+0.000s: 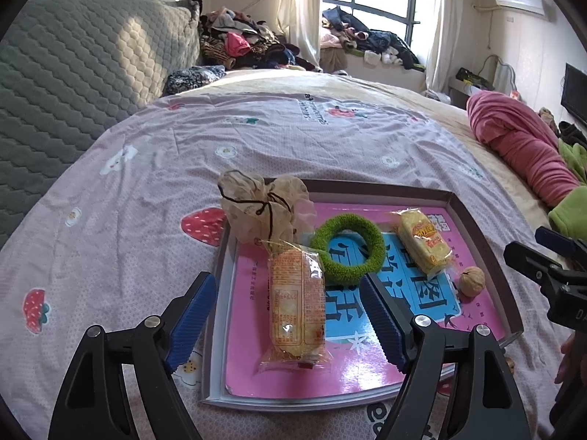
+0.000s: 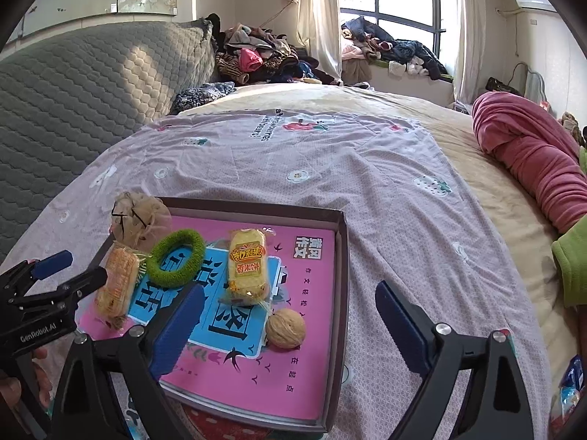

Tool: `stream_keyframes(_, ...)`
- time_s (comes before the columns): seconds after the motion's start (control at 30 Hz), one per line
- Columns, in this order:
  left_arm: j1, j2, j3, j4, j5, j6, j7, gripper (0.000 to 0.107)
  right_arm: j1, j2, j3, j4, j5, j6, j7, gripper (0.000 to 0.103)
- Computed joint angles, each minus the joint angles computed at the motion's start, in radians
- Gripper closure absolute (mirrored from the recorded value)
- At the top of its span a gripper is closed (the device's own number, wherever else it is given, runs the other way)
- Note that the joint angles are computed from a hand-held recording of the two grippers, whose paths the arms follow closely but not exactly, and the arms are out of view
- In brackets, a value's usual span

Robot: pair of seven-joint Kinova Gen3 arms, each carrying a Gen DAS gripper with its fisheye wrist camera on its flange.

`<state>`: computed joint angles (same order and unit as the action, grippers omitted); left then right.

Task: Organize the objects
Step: 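Open both grippers and release the bread roll packet and walnut, then withdraw both grippers from the tray toward the red wrapped ball and walnut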

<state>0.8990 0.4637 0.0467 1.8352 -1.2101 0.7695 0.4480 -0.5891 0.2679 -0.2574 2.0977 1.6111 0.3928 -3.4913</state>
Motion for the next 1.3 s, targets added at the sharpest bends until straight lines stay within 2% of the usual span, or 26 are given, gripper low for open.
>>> stream_keyframes(0.17,0.005,-0.014,0.007,0.0,0.014,0.017,-0.005,0.026,-0.001,-0.022,0.0,0.008,-0.02,-0.001,0.005,0.007)
stream_keyframes(0.27,0.011,-0.022,0.016,0.0,0.019,0.032,-0.014,0.025,-0.005,-0.039,-0.001,0.021,-0.011,-0.005,-0.006,0.001)
stream_keyframes(0.37,0.019,-0.029,0.024,0.003,0.024,0.046,-0.008,0.02,-0.012,-0.048,-0.002,0.029,-0.029,-0.006,0.004,0.001)
stream_keyframes(0.6,0.042,-0.042,0.048,-0.003,0.048,0.106,-0.016,0.019,-0.024,-0.087,-0.012,0.054,-0.016,0.001,-0.028,0.001)
stream_keyframes(0.67,0.049,-0.048,0.056,-0.003,0.052,0.121,-0.021,0.019,-0.033,-0.097,-0.017,0.061,-0.041,0.013,-0.014,0.001)
stream_keyframes(0.8,0.067,-0.06,0.069,-0.001,0.057,0.152,-0.015,0.019,-0.058,-0.134,-0.033,0.11,-0.016,0.045,-0.078,0.001)
stream_keyframes(0.97,0.082,-0.076,0.095,-0.001,0.091,0.193,-0.022,0.019,-0.087,-0.181,-0.049,0.147,-0.072,0.089,-0.056,0.001)
stream_keyframes(1.03,0.092,-0.08,0.104,-0.006,0.102,0.217,-0.029,0.019,-0.088,-0.202,-0.046,0.156,-0.107,0.079,-0.029,0.001)
stream_keyframes(1.3,0.137,-0.107,0.141,-0.048,0.14,0.318,-0.063,0.019,-0.112,-0.299,-0.072,0.149,-0.319,0.132,0.163,0.001)
